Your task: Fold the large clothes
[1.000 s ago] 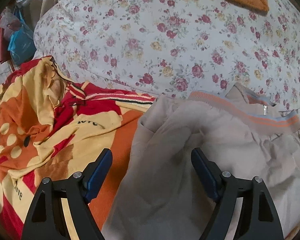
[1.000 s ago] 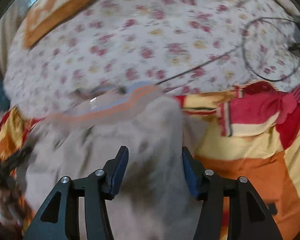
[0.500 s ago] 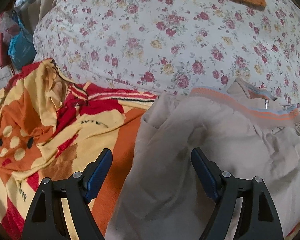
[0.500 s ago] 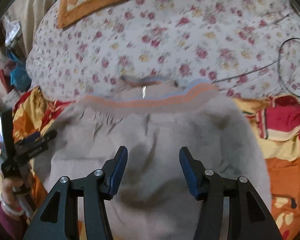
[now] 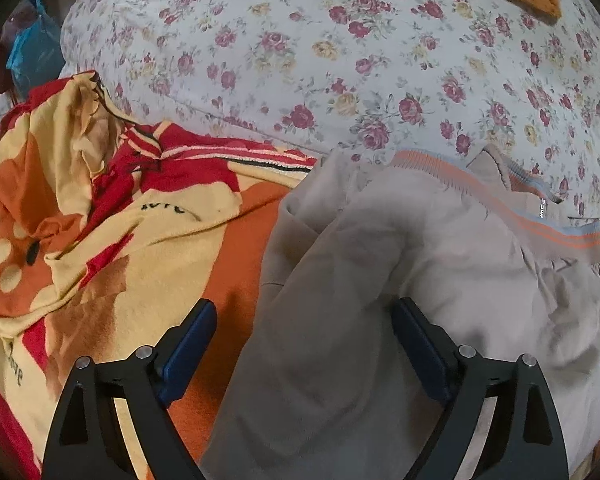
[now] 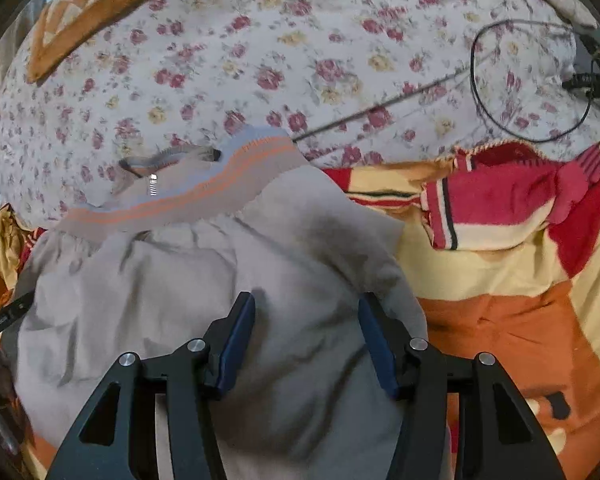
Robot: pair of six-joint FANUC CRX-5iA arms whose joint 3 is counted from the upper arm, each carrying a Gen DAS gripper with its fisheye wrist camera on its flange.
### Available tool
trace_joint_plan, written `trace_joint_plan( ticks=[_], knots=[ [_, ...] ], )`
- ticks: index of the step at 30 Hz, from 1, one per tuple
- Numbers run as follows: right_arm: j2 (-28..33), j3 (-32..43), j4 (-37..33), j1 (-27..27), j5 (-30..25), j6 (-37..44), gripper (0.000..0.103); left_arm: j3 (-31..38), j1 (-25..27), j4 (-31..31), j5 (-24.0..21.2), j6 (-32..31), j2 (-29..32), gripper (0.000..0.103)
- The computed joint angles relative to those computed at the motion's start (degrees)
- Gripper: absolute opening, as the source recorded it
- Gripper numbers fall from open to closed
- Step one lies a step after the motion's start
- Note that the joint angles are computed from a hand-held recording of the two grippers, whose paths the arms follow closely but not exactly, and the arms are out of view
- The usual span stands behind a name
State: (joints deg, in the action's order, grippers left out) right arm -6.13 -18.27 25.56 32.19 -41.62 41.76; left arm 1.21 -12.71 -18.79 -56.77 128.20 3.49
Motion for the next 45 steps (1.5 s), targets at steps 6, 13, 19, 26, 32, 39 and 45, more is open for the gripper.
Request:
trace_joint_plan(
  ticks=[6, 13, 19, 26, 32, 39, 45],
  knots=[
    [-3.5, -0.7, -3.3, 1.2, -1.1, 2.3, 0.060, -0.9, -0.5, -0.2, 0.9, -0.3, -1.8, 0.090],
    [-5.5, -1.8, -3.2, 0.6, -1.0, 1.1, 0.063, -2.3, 1.3, 3.0, 1.6, -1.3, -2.9, 0.090],
    [-5.0, -3.4, -1.8, -0.3, -1.8, -1.2, 0.062, -2.2, 2.7, 5.5, 1.1, -3.2, -2.3, 0.090],
    [-7.6, -4.3, -3.7, -0.8, -3.5, -0.8, 0.063, -3.1, 4.7, 10.2, 1.9, -7.0, -1.3, 0.091],
    [-10.1, -4.4, -3.3, -0.7, -4.2, -0.3, 0.064, -5.3, 7.6, 16.0, 3.6, -9.8, -1.6, 0.092],
    [-4.8, 0.3, -3.6, -1.1, -2.8, 2.7, 0.064, -5.7, 8.5, 16.9, 3.6, -9.2, -1.1, 0.098],
    [-1.9, -0.4, -4.2, -2.1, 0.3, 1.9, 0.065, -3.7, 7.6, 16.0, 2.8, -10.5, 1.0, 0.100]
  ],
)
